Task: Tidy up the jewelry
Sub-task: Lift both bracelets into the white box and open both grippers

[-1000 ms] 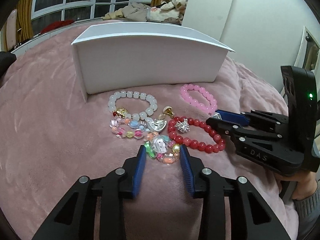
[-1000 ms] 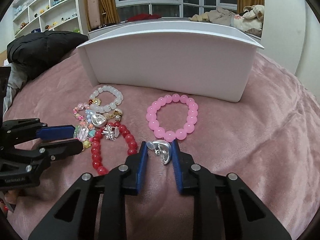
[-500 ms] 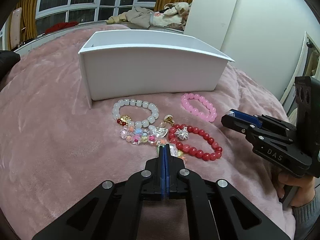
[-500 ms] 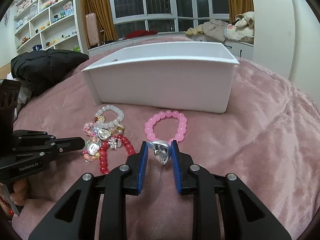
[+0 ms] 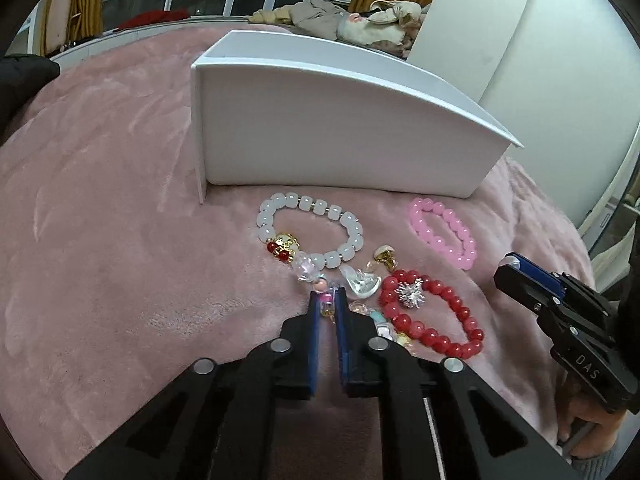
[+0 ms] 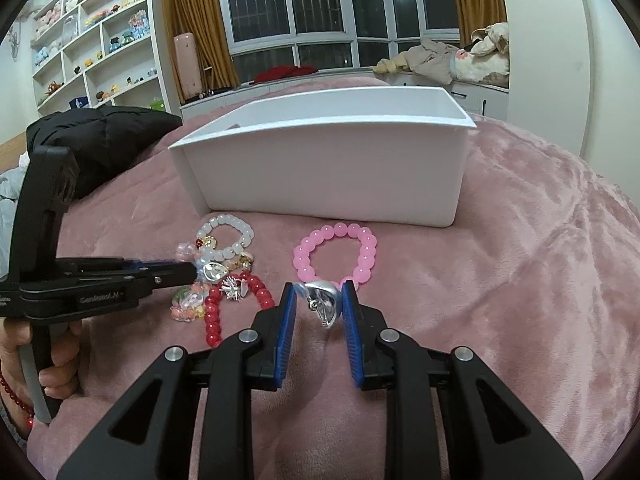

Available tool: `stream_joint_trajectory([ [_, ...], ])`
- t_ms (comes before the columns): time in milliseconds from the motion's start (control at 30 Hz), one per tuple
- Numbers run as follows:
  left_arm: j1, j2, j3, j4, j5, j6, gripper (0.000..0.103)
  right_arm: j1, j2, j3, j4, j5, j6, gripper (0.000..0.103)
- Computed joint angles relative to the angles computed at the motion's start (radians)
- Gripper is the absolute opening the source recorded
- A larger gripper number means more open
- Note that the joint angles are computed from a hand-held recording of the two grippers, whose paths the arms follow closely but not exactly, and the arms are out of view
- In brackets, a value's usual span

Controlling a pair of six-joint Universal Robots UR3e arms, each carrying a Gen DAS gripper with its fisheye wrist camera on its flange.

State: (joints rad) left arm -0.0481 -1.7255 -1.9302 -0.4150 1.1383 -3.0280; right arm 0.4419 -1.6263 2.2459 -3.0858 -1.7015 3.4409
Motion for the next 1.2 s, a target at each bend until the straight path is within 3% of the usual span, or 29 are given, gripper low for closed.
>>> stream_joint_trajectory([
  [300,-0.003,0.116,-0.018,0.012,-0.044,-0.014,0.012,-0.007,-0.066,-0.019,0.033,0.023,-0.015,0.023],
  [600,-0.048,0.152,0.136,-0.074,-0.015,-0.040,0.012,-0.081,-0.151,-0.019,0.074,0.121,-0.043,0.023],
  [867,-0.091,0.028,0.415,-0.172,0.036,-0.066,0.012,-0.133,-0.153,-0.125,0.151,0.141,-0.105,0.023],
  [1200,-0.085,-0.141,0.704,-0.241,0.011,-0.070,0.013,-0.226,-0.084,-0.281,0.187,0.186,-0.146,0.023],
])
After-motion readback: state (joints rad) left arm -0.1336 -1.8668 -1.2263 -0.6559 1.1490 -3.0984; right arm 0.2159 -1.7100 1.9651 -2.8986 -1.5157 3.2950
